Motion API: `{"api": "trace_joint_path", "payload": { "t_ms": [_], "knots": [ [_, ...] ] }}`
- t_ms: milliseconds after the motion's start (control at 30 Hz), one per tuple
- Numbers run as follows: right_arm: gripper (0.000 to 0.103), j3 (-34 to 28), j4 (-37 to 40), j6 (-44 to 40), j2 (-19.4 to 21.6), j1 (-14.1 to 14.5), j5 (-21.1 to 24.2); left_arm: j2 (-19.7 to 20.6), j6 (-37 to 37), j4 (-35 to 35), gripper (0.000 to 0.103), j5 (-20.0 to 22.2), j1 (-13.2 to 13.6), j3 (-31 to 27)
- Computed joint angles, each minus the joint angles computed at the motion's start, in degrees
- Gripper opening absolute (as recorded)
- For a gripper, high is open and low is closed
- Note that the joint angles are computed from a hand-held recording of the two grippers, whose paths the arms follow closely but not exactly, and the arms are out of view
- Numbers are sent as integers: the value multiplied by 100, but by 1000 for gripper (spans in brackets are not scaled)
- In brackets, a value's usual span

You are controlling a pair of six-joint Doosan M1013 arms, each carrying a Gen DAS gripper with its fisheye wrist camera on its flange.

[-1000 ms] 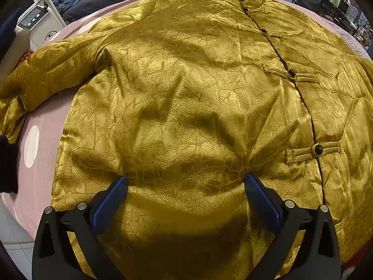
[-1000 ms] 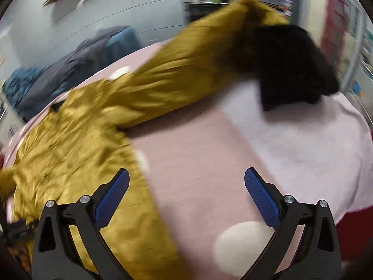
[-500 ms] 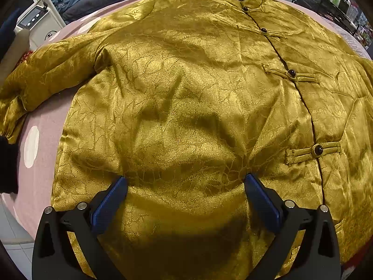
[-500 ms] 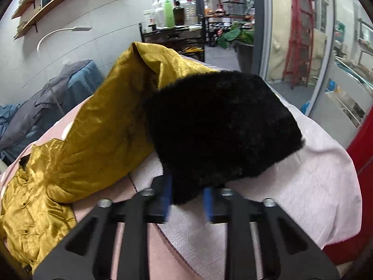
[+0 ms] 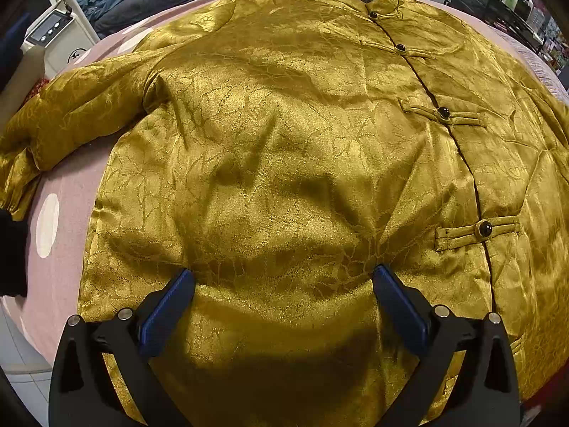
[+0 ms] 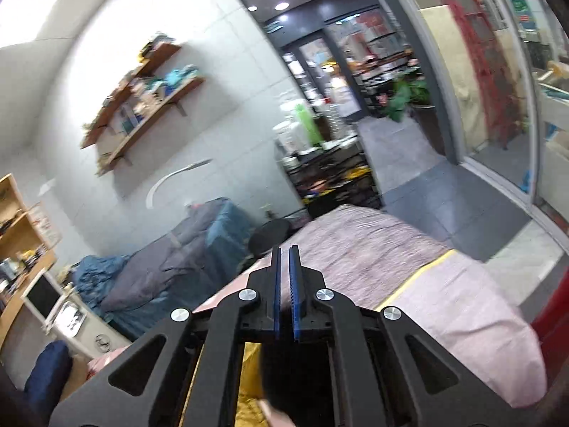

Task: Fold large clothes
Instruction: 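Grasp the black fur cuff with the right tool and lift the sleeve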

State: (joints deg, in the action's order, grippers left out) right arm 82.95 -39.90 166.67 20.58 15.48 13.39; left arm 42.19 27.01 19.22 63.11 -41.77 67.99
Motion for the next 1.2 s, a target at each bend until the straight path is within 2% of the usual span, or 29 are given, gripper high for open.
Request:
{"api": "trace_joint_path", "payload": {
  "t_ms": [67, 167, 200, 267, 300, 333, 367, 400, 433, 533, 600, 800, 1033, 1100, 1167, 1200],
  "knots": [
    [5, -104, -53, 386, 112, -44, 563, -1, -5, 4, 98, -6, 0, 4],
    [5, -322, 450, -13, 410, -61, 1533, -6, -13, 15, 98, -10, -5, 12],
    [5, -258, 766, -149, 450, -76, 1574, -6, -9, 12, 98, -11, -5, 13],
    [7, 8, 1177, -326, 432, -73, 1319, -5, -7, 2, 98, 1, -5, 9],
    [16, 67, 1262, -360, 449, -50, 1299, 1, -2, 0, 98, 17, -4, -3],
    [36, 176, 1316, -351, 434, -11, 1308, 6, 6, -1, 98, 34, -5, -14],
    [50, 305, 1304, -240, 422, 44, 1318, 9, 19, -9, 98, 42, -5, -20],
    [72, 401, 1188, -79, 407, 82, 1279, 10, 35, -24, 98, 43, -2, -24],
    [75, 562, 848, 283, 361, 157, 1240, 11, 51, -41, 98, 44, 2, -27],
    [75, 881, 272, 786, 237, 273, 1469, 19, 72, -44, 98, 62, 8, -43],
    [75, 1180, -11, 1310, 112, 302, 1450, 18, 57, -25, 98, 56, 5, -38],
    [75, 1768, 69, 2550, -77, 262, 1175, 9, 7, 46, 98, 26, -10, -14],
    [75, 2103, 2570, 1122, 65, 86, 164, 1, -43, 83, 98, 19, -29, 5],
    [75, 2188, 2214, 1665, 62, 101, -9, 0, -49, 92, 98, 19, -36, 9],
    [66, 2155, 2135, 1670, 49, 105, 102, 2, -47, 89, 98, 15, -38, 9],
    [58, 2124, 2086, 1627, 36, 111, 204, 1, -41, 86, 98, 11, -37, 10]
  ]
}}
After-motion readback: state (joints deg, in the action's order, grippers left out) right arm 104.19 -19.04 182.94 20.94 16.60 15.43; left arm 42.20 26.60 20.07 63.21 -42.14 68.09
